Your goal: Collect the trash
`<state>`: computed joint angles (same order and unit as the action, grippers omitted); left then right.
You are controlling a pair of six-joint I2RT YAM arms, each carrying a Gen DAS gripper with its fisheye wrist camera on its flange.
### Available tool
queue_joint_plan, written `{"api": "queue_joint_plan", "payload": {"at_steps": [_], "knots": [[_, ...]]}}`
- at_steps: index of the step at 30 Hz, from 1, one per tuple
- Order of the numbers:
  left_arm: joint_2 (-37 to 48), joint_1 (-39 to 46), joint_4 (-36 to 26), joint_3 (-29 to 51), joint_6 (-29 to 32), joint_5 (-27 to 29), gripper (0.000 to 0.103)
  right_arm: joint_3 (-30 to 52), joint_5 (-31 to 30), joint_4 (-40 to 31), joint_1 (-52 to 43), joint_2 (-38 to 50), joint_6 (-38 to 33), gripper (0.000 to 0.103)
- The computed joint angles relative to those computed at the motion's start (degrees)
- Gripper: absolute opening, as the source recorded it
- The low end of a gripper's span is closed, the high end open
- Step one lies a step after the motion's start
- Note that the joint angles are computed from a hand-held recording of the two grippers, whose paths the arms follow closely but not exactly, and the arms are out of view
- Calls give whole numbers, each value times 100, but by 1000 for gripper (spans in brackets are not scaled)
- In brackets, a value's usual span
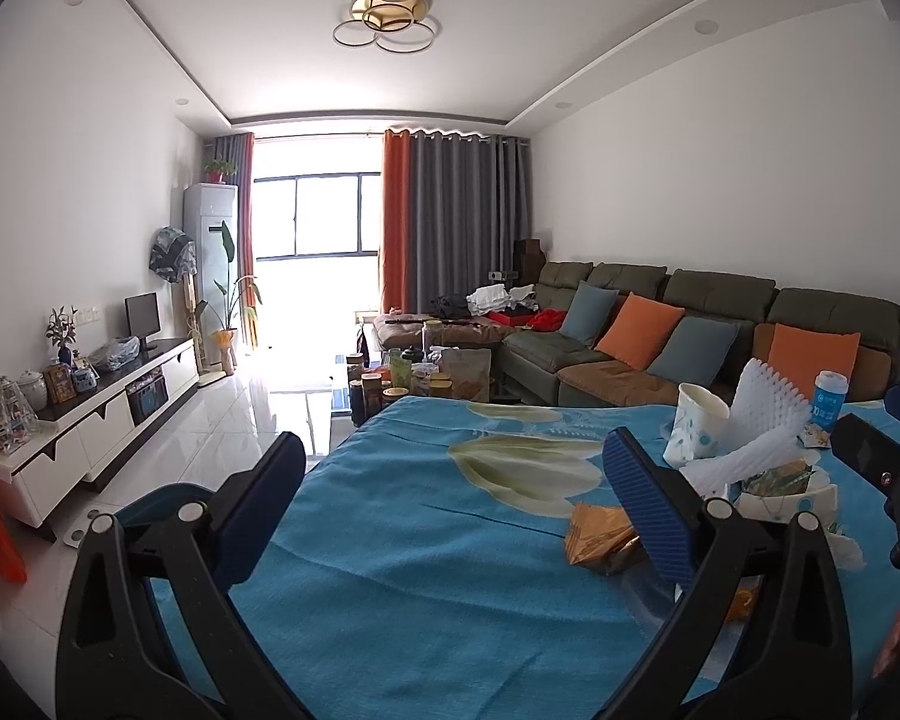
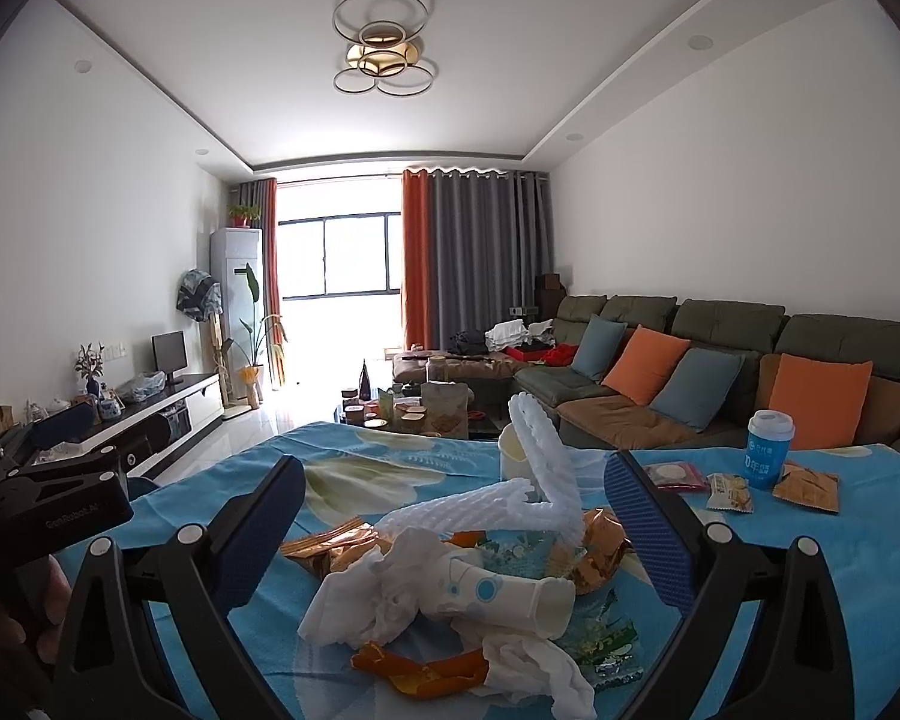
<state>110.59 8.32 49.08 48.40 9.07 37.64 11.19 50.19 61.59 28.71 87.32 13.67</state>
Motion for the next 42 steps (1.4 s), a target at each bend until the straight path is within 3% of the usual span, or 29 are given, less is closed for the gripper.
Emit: {"api": "queue_joint_plan", "payload": {"at_steps": [28,36,42], "knots": [[-10,19,35,-16,-19,34,98,-51,-64,75,-52,9,21,96],[37,-9,-141,74,105,79,98,-44,-229,67,-172,130,147,96],[80,-85,-711,211,597,333,98,-85,-679,-501,-441,-112,549,96]]}}
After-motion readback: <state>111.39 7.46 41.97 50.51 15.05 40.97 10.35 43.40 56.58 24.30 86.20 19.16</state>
